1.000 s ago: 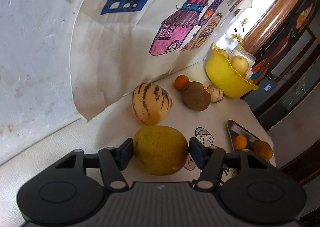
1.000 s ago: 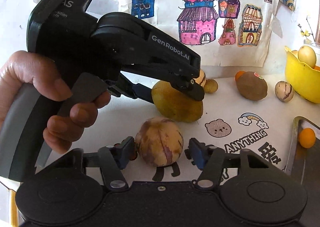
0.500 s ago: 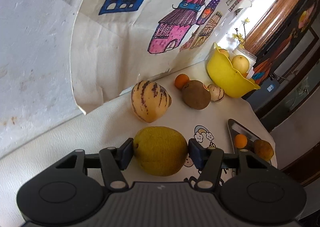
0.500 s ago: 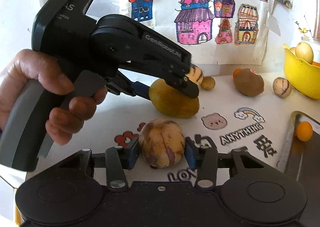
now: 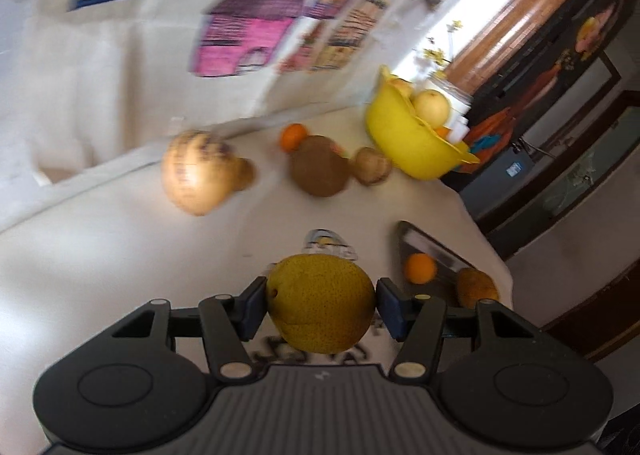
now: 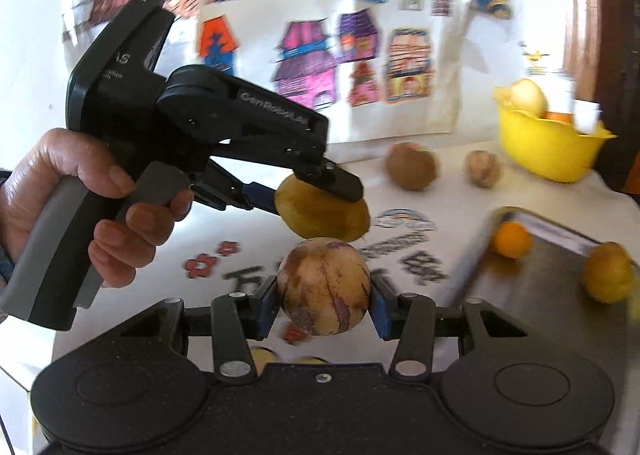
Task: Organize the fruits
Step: 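Carry the mango in the left tool over the tray while the right tool carries the pepino there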
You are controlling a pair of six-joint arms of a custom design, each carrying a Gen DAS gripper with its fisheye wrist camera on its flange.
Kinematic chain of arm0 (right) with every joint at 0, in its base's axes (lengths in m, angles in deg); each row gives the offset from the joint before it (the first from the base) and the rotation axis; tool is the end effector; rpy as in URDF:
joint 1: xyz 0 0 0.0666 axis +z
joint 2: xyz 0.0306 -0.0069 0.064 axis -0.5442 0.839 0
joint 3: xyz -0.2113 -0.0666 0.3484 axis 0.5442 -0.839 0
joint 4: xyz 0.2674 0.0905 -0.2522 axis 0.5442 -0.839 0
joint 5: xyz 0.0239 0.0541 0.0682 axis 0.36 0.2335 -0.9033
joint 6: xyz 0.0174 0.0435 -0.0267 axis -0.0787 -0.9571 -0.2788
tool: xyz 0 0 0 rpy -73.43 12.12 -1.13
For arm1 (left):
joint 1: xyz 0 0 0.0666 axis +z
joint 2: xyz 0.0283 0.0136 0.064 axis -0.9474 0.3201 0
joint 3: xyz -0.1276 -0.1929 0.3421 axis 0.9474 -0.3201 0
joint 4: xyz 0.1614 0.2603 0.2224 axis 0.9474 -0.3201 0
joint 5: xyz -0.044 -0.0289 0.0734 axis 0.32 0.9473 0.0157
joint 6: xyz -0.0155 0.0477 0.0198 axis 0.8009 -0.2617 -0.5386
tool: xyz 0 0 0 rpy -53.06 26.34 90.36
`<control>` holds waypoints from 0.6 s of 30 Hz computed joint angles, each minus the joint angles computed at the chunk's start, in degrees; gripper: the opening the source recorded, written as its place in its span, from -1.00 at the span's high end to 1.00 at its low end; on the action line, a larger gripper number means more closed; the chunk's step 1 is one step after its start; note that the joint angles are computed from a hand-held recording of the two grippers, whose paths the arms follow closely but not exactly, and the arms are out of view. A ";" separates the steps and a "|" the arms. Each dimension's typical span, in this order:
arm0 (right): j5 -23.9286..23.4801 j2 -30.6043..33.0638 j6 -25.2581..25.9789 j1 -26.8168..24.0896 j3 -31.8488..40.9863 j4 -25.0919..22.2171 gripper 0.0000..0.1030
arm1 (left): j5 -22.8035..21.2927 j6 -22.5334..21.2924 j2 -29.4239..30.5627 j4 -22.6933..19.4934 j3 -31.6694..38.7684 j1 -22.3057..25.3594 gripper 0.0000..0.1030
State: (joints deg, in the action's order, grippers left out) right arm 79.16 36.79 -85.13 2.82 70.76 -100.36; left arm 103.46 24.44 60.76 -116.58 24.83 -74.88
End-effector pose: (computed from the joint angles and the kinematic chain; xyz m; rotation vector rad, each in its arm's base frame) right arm 0.4214 0.2814 0.4123 0.1064 2.1746 0.0305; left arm 0.6272 -0.0650 0.4109 0.5150 2.3994 -1.0099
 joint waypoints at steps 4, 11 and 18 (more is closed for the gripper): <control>2.19 -4.69 -1.04 -1.12 -4.02 -1.33 0.06 | -0.08 1.38 -1.16 1.01 -1.32 -2.78 -0.20; 5.91 -12.08 -1.76 -4.71 -11.56 -2.09 0.06 | -1.54 3.91 -2.92 3.34 -3.97 -8.09 -0.20; 6.71 -16.01 -1.12 -10.37 -17.75 0.71 0.06 | -4.09 4.63 -4.06 5.71 -6.01 -12.71 -0.20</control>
